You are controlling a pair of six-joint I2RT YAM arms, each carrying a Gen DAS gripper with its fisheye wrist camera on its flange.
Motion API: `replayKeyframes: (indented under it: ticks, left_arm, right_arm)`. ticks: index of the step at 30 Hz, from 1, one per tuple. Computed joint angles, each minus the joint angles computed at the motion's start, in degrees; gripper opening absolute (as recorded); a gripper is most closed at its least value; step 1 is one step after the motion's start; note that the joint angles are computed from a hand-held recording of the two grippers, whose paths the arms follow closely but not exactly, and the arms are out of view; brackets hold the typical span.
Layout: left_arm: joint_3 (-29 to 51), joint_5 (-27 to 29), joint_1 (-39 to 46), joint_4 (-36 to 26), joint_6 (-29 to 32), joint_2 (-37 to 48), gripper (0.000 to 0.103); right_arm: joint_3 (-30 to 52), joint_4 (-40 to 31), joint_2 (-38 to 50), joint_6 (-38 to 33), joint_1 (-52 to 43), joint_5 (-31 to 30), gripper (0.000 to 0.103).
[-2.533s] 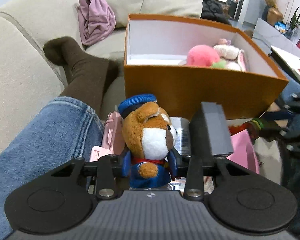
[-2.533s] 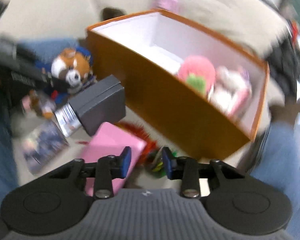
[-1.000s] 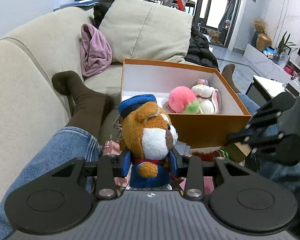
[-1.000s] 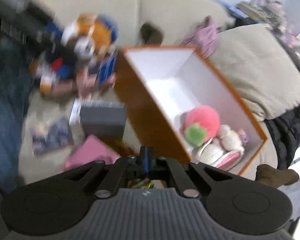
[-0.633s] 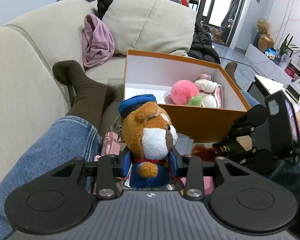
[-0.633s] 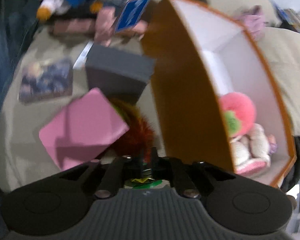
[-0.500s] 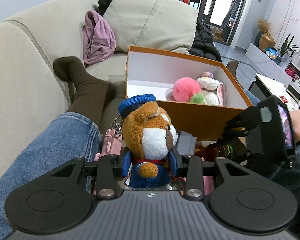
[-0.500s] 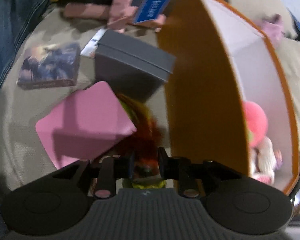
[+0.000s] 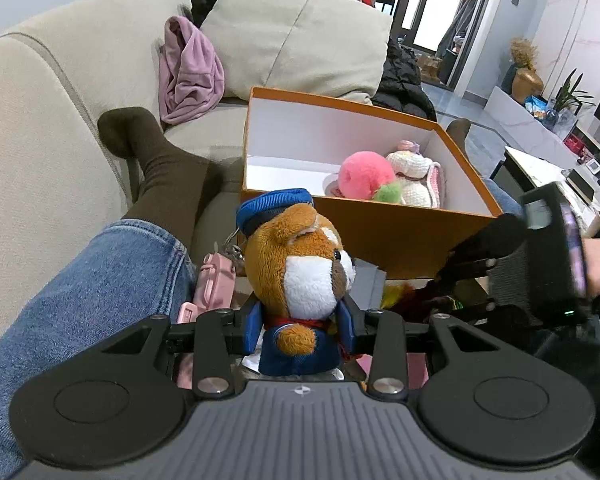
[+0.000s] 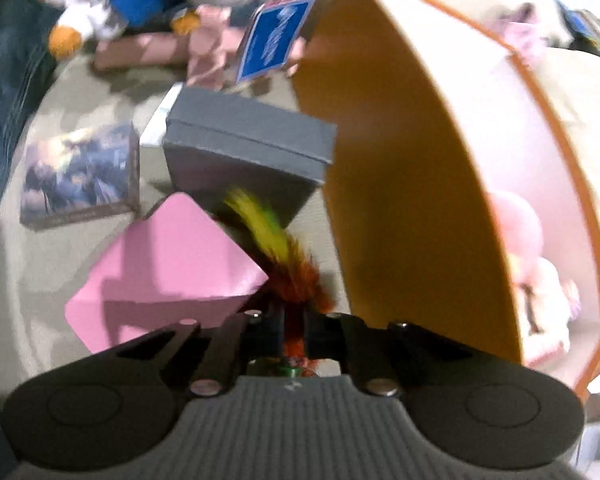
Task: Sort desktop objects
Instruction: 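Grasp the feather toy with the right gripper and lift it, then lower the bear and feather toy into the orange box and open both grippers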
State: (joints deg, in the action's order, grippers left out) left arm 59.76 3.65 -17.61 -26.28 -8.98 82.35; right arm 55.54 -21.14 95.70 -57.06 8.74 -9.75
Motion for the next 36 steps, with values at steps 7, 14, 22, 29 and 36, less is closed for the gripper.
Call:
replayKeyframes:
  ticks: [7, 14, 22, 29, 36]
  left_arm:
    - [1.6, -1.6, -1.7, -0.1, -0.4, -0.2, 0.044]
    - [7.3, -2.5, -3.3, -1.3, 1.0, 1.7, 0.044]
    - [20.3, -1.6, -3.3, -4.9, 2.8, 10.5, 0.044]
    - [34.9, -0.2, -2.6, -10.8, 4.4, 23.1, 0.044]
    - [53.6, 1.6, -1.8, -19.1, 5.1, 37.6, 0.044]
  right_arm:
    - [-5.6, 3.0, -12.9, 9.8, -6.7, -10.4, 0.006]
    - [-1.6, 4.1, -18.5, 26.9, -11.8, -23.1, 0.006]
    - [5.5, 19.4, -10.5, 44.0, -7.5, -12.9, 0.006]
    - [7.3, 27.5, -0.4, 51.0, -7.6, -5.0, 0.006]
    - [12.7, 29.2, 7.3, 59.2, -12.0, -8.3, 0.006]
